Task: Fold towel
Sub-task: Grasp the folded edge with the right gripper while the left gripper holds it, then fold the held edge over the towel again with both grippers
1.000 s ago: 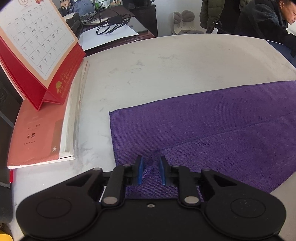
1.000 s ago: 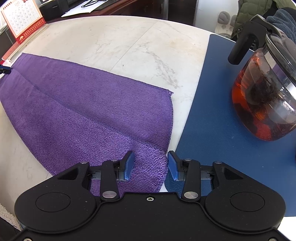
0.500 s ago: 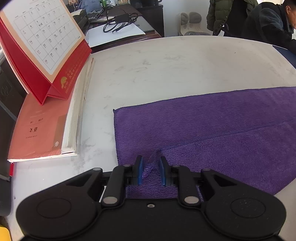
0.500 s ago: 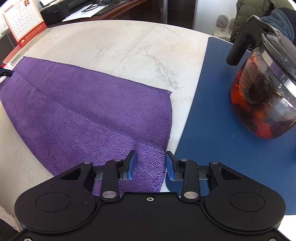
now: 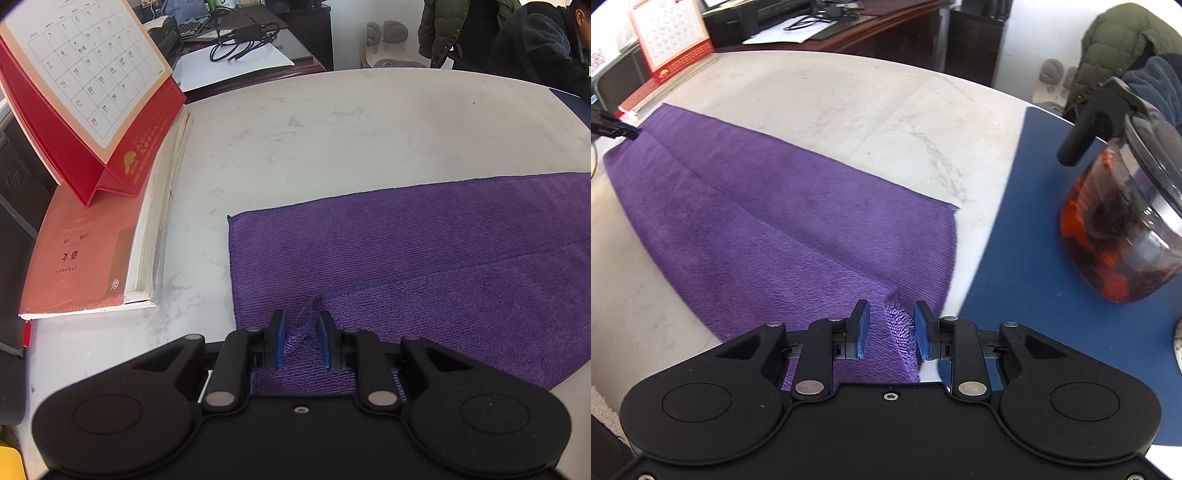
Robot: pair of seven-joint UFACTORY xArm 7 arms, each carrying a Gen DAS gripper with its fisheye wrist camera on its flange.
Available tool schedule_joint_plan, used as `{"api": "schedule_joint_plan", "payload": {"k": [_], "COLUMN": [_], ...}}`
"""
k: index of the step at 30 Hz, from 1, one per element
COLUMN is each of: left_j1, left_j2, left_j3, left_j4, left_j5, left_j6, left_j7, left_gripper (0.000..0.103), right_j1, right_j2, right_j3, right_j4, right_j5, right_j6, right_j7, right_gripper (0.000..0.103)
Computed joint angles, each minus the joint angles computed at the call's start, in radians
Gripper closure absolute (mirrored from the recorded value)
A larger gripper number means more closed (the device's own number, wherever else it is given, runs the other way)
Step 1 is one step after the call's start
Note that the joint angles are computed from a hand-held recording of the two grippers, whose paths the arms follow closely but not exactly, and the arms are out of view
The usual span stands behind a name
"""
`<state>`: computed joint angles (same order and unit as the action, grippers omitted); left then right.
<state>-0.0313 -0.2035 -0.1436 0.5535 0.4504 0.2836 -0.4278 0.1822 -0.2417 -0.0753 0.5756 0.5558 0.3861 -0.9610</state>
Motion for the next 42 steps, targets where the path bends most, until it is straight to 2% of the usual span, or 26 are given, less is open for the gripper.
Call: {"api": "schedule_joint_plan", "payload": {"k": [4,15,16,17,19,20,23,27,34,35,38,42], "left_j1": [-0.002,0.001,0.002,0.003,0.001,-0.002,-0.008,-0.029,-0.008,-0.011,-0.016,-0.057], "left_j2": [-0.002,-0.002,-0.002,-0.002,-0.003,-0.005,-0.008,-0.013,-0.050,-0.058,-0.090,-0.132], "left_j3": [0.004,0.001,0.000,-0.001,-0.001,0.002,0.006,0.021,0.008,0.011,0.017,0.049], "left_j4": [-0.003,-0.004,-0.004,-0.004,-0.007,-0.009,-0.015,-0.019,-0.064,-0.073,-0.101,-0.133], "left_j5": [-0.007,-0.011,-0.009,-0.006,-0.009,-0.015,-0.030,-0.082,-0.103,-0.117,-0.160,-0.260], "left_j6": [-0.002,-0.006,-0.006,-0.006,-0.007,-0.009,-0.014,-0.012,-0.064,-0.074,-0.105,-0.130], "left_j7": [0.005,0.001,-0.001,-0.003,-0.003,0.000,0.016,0.074,0.057,0.061,0.065,0.118], "left_gripper": [0.086,0.086,0.086,0.086,0.086,0.087,0.091,0.096,0.099,0.099,0.099,0.099], "right_j1": [-0.001,-0.031,-0.030,-0.027,-0.028,-0.028,-0.028,-0.029,-0.036,-0.033,-0.023,-0.006], "right_j2": [0.021,0.035,0.035,0.037,0.043,0.044,0.050,0.053,0.049,0.047,0.028,-0.009], "right_j3": [-0.001,0.021,0.022,0.021,0.025,0.027,0.030,0.030,0.041,0.039,0.035,0.023], "right_j4": [0.012,0.000,-0.002,0.000,0.005,0.006,0.012,0.015,0.016,0.015,0.008,-0.012], "right_j5": [0.009,-0.028,-0.030,-0.027,-0.036,-0.042,-0.053,-0.057,-0.095,-0.092,-0.084,-0.067], "right_j6": [0.009,-0.013,-0.017,-0.017,-0.017,-0.016,-0.014,-0.012,-0.009,-0.009,-0.012,-0.030], "right_j7": [-0.016,0.039,0.045,0.046,0.060,0.066,0.076,0.083,0.125,0.123,0.120,0.115], "right_gripper": [0.078,0.078,0.080,0.086,0.089,0.094,0.094,0.094,0.094,0.098,0.098,0.099]}}
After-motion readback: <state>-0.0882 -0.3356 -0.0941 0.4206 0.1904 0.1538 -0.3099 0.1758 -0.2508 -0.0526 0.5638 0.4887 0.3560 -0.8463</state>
